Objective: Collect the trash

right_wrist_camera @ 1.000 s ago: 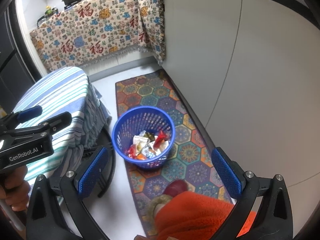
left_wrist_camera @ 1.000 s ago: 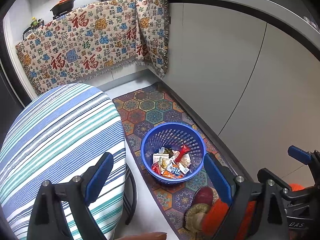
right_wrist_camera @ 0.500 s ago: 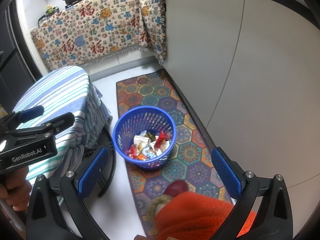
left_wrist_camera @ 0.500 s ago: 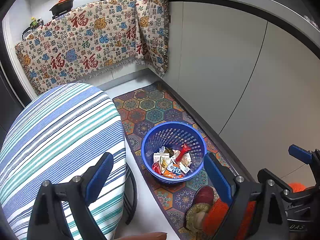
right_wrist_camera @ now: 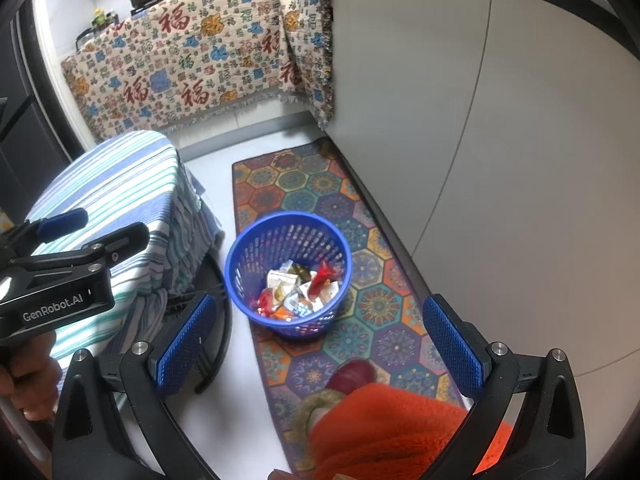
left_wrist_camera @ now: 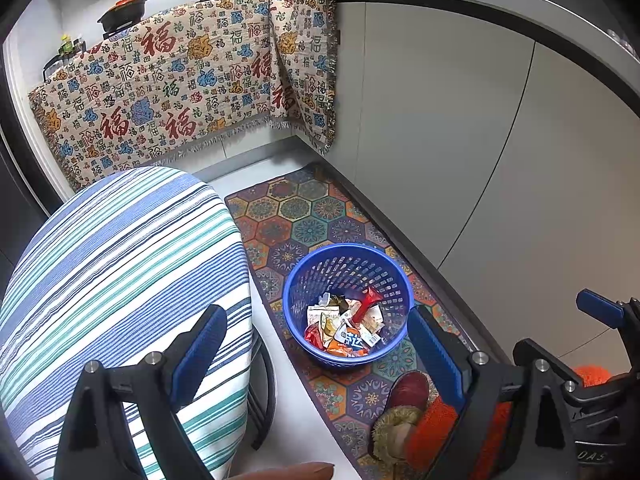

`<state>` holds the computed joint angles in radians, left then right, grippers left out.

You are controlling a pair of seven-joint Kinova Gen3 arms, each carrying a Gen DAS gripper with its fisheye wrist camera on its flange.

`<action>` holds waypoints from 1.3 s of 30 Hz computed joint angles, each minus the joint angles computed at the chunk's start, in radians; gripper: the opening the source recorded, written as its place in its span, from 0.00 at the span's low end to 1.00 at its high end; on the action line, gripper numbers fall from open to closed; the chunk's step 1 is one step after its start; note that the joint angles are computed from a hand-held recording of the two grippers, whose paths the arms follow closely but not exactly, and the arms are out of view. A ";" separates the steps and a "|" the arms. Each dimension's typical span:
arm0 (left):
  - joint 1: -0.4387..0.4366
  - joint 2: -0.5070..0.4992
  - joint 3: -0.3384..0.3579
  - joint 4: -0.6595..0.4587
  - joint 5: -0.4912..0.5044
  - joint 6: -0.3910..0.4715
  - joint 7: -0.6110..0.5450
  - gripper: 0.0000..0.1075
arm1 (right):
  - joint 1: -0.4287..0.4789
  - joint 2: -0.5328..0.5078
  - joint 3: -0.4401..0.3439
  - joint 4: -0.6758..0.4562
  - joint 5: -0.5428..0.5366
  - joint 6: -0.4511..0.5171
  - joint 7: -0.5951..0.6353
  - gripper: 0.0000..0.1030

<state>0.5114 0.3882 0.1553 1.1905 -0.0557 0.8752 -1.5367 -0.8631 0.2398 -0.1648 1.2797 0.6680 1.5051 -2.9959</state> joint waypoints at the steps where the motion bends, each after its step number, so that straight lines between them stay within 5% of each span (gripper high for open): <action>1: 0.000 0.000 0.000 0.000 0.000 0.001 -0.001 0.87 | 0.000 0.000 0.000 0.000 0.000 -0.001 0.000 1.00; 39: -0.031 -0.006 0.009 0.032 0.031 -0.025 -0.032 0.87 | 0.010 0.004 0.003 0.007 -0.015 -0.002 -0.003 1.00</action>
